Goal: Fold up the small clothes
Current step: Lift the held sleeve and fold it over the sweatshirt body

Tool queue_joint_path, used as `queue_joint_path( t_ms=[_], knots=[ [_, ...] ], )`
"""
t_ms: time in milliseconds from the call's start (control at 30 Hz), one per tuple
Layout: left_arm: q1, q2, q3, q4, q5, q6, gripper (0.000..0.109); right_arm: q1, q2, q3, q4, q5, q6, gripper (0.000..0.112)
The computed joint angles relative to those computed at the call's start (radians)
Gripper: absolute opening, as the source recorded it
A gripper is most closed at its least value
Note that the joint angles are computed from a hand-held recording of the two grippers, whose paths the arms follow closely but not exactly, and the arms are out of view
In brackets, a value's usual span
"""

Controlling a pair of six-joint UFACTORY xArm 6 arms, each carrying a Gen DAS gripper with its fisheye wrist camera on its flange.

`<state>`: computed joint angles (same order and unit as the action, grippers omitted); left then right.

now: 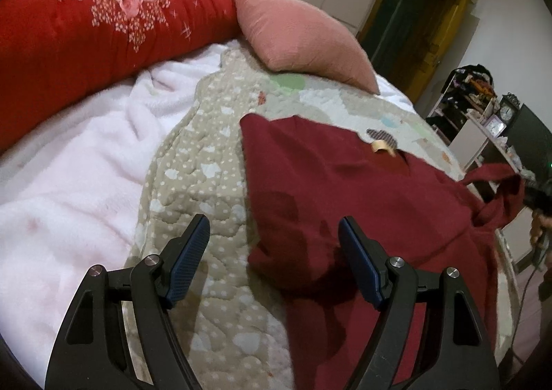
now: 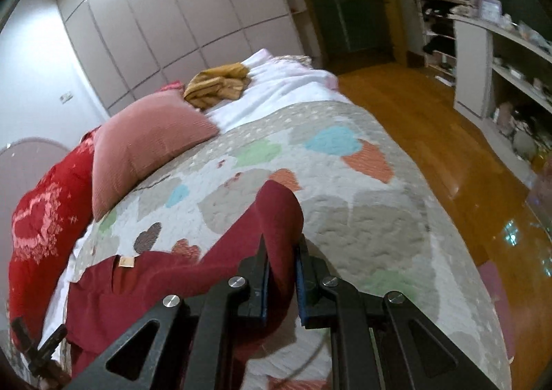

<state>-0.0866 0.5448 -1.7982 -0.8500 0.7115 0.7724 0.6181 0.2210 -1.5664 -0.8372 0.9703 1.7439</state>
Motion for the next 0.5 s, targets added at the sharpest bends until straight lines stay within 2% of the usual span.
queue_joint_path(
  t_ms=[67, 133, 300, 400, 500],
  knots=[
    [-0.008, -0.018, 0.018, 0.018, -0.002, -0.008, 0.078, 0.006, -0.021, 0.039, 0.045, 0.066, 0.017, 0.017],
    [-0.019, -0.031, 0.029, 0.053, -0.001, -0.022, 0.077, 0.001, -0.05, 0.09, 0.113, 0.092, 0.03, 0.032],
    [-0.053, -0.088, 0.076, 0.071, -0.002, 0.017, 0.078, 0.058, -0.124, 0.143, 0.089, 0.231, 0.077, 0.035],
    [-0.073, -0.113, 0.09, 0.048, 0.018, 0.03, 0.078, 0.075, -0.139, 0.136, 0.039, 0.204, 0.049, 0.052],
    [-0.089, -0.122, 0.09, 0.023, 0.068, 0.017, 0.078, 0.055, -0.065, 0.055, 0.074, 0.128, -0.095, 0.057]
  ],
)
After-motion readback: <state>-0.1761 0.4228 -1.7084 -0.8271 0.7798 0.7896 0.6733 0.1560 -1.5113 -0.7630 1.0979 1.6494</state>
